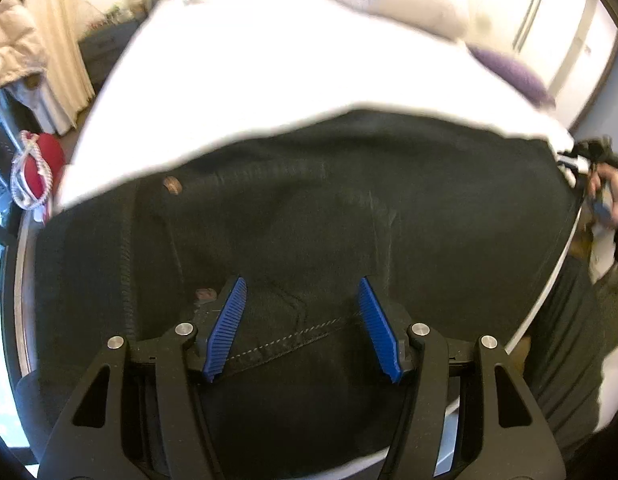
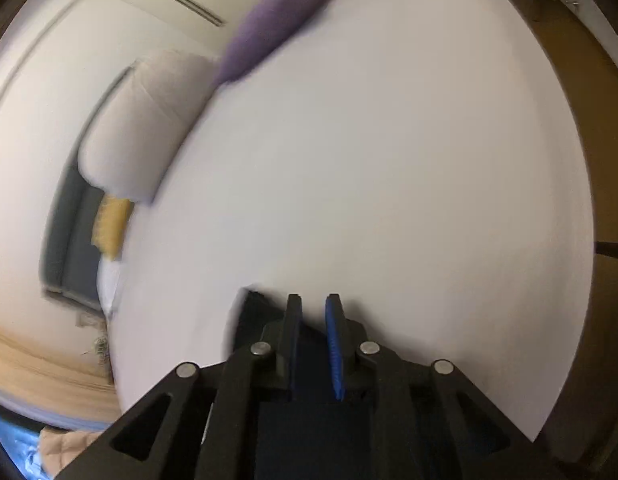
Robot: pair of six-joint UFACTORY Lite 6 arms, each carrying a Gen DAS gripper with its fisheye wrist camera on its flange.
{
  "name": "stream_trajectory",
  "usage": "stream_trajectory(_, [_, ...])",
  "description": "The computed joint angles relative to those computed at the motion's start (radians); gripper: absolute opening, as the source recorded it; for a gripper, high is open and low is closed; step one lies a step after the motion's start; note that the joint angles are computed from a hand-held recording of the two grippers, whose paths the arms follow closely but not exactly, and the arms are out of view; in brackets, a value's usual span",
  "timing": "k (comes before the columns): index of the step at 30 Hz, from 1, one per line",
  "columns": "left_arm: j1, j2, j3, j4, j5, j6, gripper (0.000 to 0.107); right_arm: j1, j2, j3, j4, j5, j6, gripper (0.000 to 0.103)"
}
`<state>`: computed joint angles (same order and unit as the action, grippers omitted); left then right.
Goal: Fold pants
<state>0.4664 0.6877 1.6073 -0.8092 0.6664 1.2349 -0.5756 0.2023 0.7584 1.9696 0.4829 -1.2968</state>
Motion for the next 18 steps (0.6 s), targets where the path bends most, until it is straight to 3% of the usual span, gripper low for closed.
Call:
stream_trajectory(2, [-0.006, -0.062, -0.030, -0.092, 0.037, 0.088, 0.057, 0.097, -0.101, -0.113, 0.001, 0.135, -0.068, 0.016])
stream_trajectory(5, [-0.103, -0.028, 0.040, -0.059, 0.059, 0.068, 0.057, 0.382, -0.211, -0.284, 0.129, 0.221, -0.139, 0.016])
stream_trajectory(8, [-0.160, 0.142, 0.212, -0.024, 0.114, -0.012, 0.053, 0.696, -0.076, -0.279, 0.245, 0.336, -0.195, 0.016])
stream_trajectory(9, [-0.175, 0.212, 0.290, 0.029, 0.110, -0.083, 0.046, 0.800, -0.020, -0.251, 0.320, 0.331, -0.213, 0.016])
stream_trajectory(11, [-0.161, 0.342, 0.450, 0.088, 0.142, -0.186, 0.043, 0.973, 0.114, -0.135, 0.506, 0.250, -0.258, 0.013])
stream_trajectory(13, [-0.110, 0.431, 0.579, 0.087, 0.202, -0.217, 0.039, 1.007, 0.169, -0.106, 0.586, 0.255, -0.312, 0.001])
stream_trajectory(16, [-0.033, 0.556, 0.790, 0.126, 0.282, -0.272, 0.037, 0.915, 0.272, 0.003, 0.544, 0.259, -0.279, 0.000])
stream_trajectory(18, [0.021, 0.683, 0.999, 0.116, 0.379, -0.310, 0.037, 0.763, 0.213, -0.045, 0.459, 0.225, -0.295, 0.000])
